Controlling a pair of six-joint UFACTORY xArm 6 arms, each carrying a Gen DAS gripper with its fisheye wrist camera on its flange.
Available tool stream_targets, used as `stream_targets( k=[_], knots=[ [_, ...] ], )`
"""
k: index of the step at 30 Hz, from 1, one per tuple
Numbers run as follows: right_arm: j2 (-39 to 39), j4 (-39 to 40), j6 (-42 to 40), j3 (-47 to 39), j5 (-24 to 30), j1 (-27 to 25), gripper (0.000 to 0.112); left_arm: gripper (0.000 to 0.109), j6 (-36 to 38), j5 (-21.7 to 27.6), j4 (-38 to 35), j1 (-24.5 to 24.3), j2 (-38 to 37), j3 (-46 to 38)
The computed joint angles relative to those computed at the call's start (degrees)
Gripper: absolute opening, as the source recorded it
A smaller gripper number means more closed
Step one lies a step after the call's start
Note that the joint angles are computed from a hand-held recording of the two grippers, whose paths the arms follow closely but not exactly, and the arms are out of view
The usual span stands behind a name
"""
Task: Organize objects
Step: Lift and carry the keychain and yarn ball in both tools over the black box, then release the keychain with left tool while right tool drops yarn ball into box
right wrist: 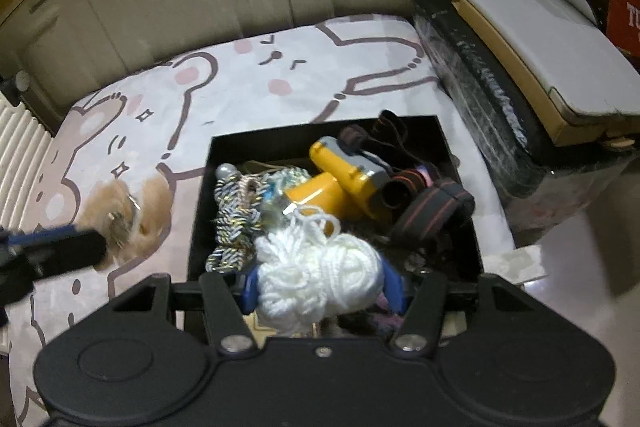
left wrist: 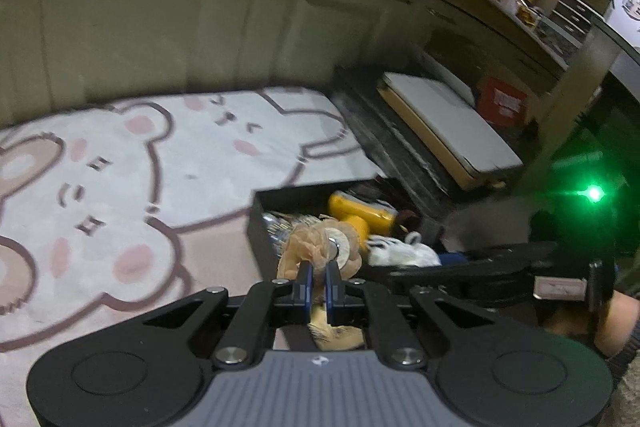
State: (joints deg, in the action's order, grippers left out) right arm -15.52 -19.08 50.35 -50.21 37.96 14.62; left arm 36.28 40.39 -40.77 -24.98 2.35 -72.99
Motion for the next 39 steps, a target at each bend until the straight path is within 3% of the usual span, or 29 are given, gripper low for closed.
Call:
stream_targets(
  k=[8, 14, 17, 20, 31, 37, 39],
  knots=[
    [-1.98, 1.19, 2.34, 2.11, -0.56, -1.66, 0.059, 0.006, -1.41, 5.68, 0.06, -1.20, 3.92, -3.06],
    [-1.31, 4.73, -0.54, 1.95, -1.90, -1.61, 0.059, 0.008, -4.69, 6.87, 4.92, -1.49, 5.74, -4.15],
    [-0.84, 5.83, -1.64, 1.63, -2.31, -1.28, 0.060, 0.013, -5.31, 7.94, 5.36, -1.15, 6.40, -4.64],
    [-0.45, 6.53, -2.01, 1.40, -2.25, -0.83, 0.065, 0.042, -6.67, 6.89, 8.47, -1.51, 6.37, -4.22],
    [-3.14, 0.39, 4.61, 1.35, -0.62, 0.00, 0.085, 0.045, -7.69, 5.09, 10.08, -1.27, 5.29, -3.49],
    [-4.76, -6.99, 8.18, -0.58, 2.91, 2.27, 0.099, 0.061, -8.96, 1.35, 11.28, -1.59, 2.41, -1.30],
    [-4.93, -8.28, 8.46, -1.24, 4.75, 3.03, 0.101, 0.072, -9.43, 0.14, 12.12, -1.72, 1.38, -0.46]
  ],
)
